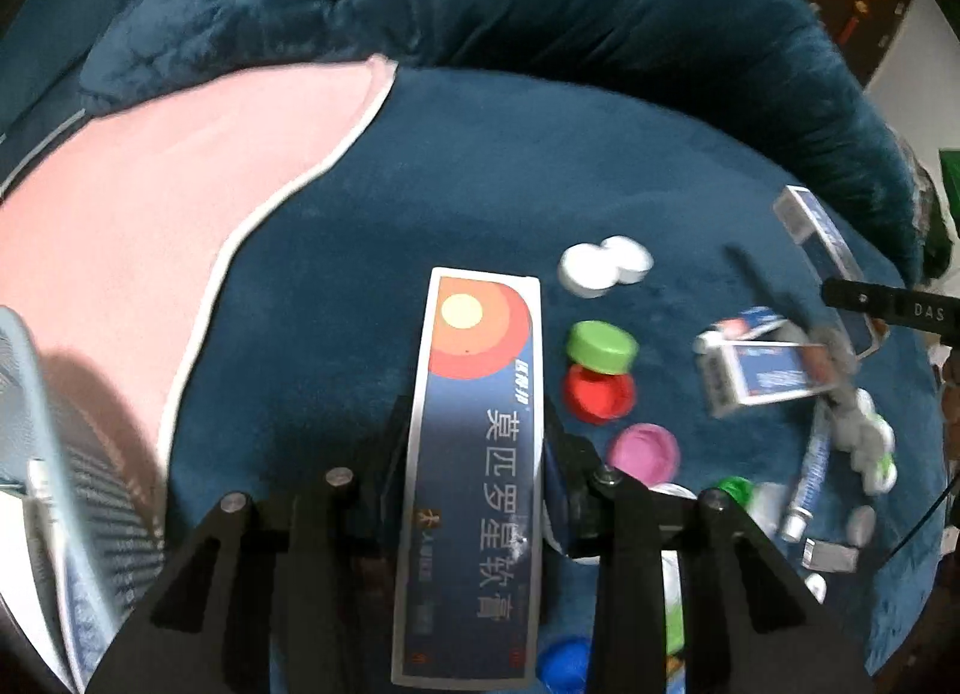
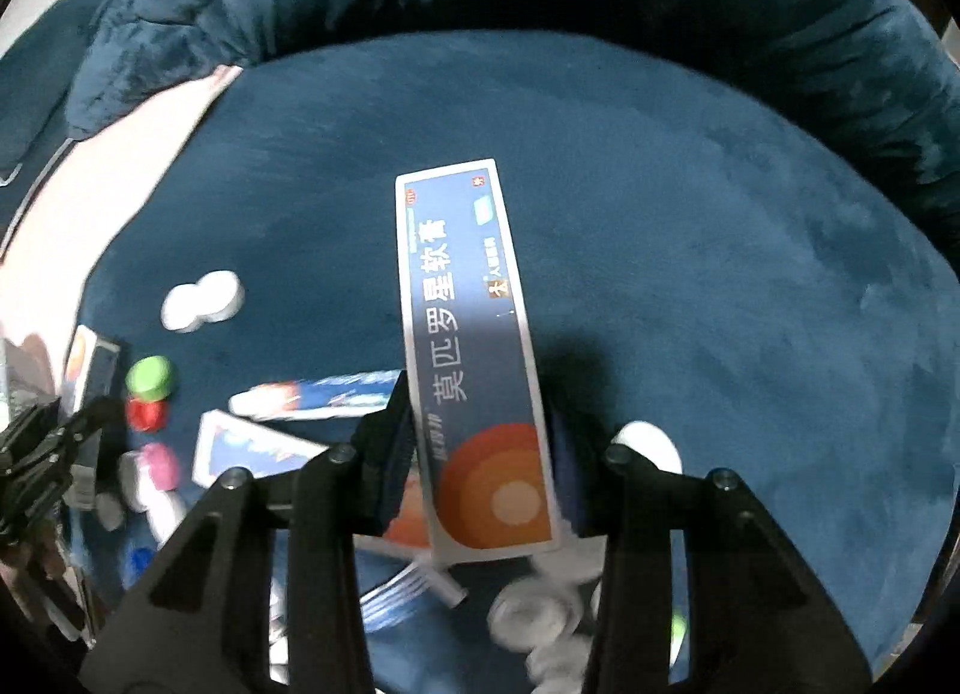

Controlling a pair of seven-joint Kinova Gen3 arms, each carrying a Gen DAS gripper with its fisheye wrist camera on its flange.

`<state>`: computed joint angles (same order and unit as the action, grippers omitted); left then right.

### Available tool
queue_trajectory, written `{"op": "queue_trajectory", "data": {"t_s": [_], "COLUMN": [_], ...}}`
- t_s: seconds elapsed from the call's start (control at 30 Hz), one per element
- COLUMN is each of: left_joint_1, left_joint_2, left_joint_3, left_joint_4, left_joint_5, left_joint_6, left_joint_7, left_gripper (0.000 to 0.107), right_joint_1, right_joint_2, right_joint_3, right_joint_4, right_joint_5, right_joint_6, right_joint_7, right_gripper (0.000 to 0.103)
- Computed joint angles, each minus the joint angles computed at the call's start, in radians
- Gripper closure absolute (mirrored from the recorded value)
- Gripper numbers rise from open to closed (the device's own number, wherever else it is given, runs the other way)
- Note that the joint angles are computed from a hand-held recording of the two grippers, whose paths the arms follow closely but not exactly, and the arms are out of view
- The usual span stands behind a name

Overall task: Organize objects
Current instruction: 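Carry both boxes over the blue basket and release them inside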

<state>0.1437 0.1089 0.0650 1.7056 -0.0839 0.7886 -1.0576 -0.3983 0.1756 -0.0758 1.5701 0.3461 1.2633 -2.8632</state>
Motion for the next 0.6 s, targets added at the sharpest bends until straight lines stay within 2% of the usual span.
{"op": "queue_trajectory", "data": {"t_s": [0.17, 0.3, 0.43, 0.6], "left_joint_1": [-0.004, -0.057, -0.133, -0.251], "left_joint_2": [-0.115, -0.229, -0.358, -0.495], "left_joint_3": [0.005, -0.009, -0.041, -0.094], "left_joint_4": [0.022, 0.062, 0.121, 0.170], "left_joint_5": [-0.026, -0.025, -0.025, -0.058], "left_joint_6": [0.015, 0.061, 0.115, 0.192], "left_joint_7": [0.021, 0.028, 0.005, -0.024], "left_gripper": [0.068, 0.068, 0.068, 0.068], "right_joint_1": [-0.068, -0.120, -0.174, -0.184], "right_joint_2": [0.029, 0.100, 0.193, 0.329], "right_joint_3": [-0.027, -0.030, -0.022, -0.030], "right_joint_4": [-0.128, -0.270, -0.412, -0.570], "right_joint_5": [0.018, 0.020, -0.013, -0.143], "right_joint_6": [0.028, 0.004, -0.103, -0.245], "right_joint_7": [-0.044, -0.027, -0.006, 0.065], "right_gripper": [0.063, 0.063, 0.063, 0.063]}}
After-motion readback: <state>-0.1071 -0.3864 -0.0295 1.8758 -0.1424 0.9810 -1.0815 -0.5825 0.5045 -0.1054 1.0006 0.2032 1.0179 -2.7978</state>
